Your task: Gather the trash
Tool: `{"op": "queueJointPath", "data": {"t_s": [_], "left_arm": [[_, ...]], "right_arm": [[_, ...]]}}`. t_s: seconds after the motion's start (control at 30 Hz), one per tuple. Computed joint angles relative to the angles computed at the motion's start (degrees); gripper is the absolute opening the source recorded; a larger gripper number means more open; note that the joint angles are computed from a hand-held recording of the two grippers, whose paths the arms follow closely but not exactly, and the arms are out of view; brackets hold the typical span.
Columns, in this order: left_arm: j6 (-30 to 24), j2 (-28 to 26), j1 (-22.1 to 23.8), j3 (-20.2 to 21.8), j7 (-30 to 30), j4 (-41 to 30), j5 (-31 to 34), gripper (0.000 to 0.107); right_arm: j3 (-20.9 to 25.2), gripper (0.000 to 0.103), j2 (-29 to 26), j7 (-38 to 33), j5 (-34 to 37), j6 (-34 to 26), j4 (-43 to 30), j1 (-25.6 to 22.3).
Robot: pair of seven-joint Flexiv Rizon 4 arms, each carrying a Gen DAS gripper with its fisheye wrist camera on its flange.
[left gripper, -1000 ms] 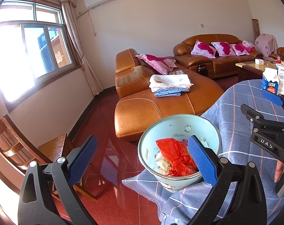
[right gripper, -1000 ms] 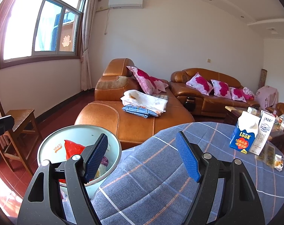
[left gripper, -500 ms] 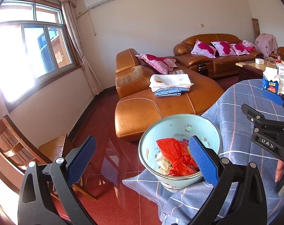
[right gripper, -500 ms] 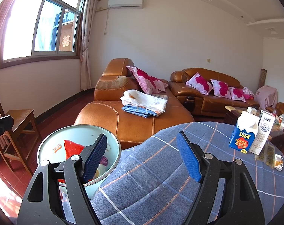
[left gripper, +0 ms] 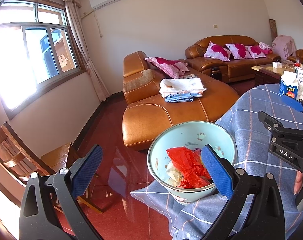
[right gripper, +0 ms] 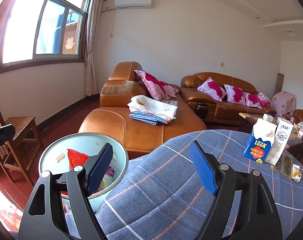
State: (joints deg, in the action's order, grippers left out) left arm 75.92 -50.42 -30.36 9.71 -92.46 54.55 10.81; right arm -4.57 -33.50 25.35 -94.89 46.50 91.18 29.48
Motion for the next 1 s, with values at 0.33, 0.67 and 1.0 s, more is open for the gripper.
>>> {"op": "queueJointPath", "data": {"t_s": [0.33,0.67,1.0], "left_arm": [[-0.01,-0.02,-0.17,0.13,0.05,-0.09,0.31,0.097],[0.13,0.03,-0.72,0.58,0.29,0.16,0.71,0.097],[-0.29,0.4,-0.3,-0.43,0.98,0.46,0.37,0.097]], "right_arm": [[0.01,0.079,0.02,-0.09,0.14,-0.17,0.04,0.0],[0.01,0.079,0.03,-0.08,0.18,-0.23,0.06,0.0],[-0.02,0.08,0.04,-0.25,0.25,-0.15,0.02,-0.07]]}}
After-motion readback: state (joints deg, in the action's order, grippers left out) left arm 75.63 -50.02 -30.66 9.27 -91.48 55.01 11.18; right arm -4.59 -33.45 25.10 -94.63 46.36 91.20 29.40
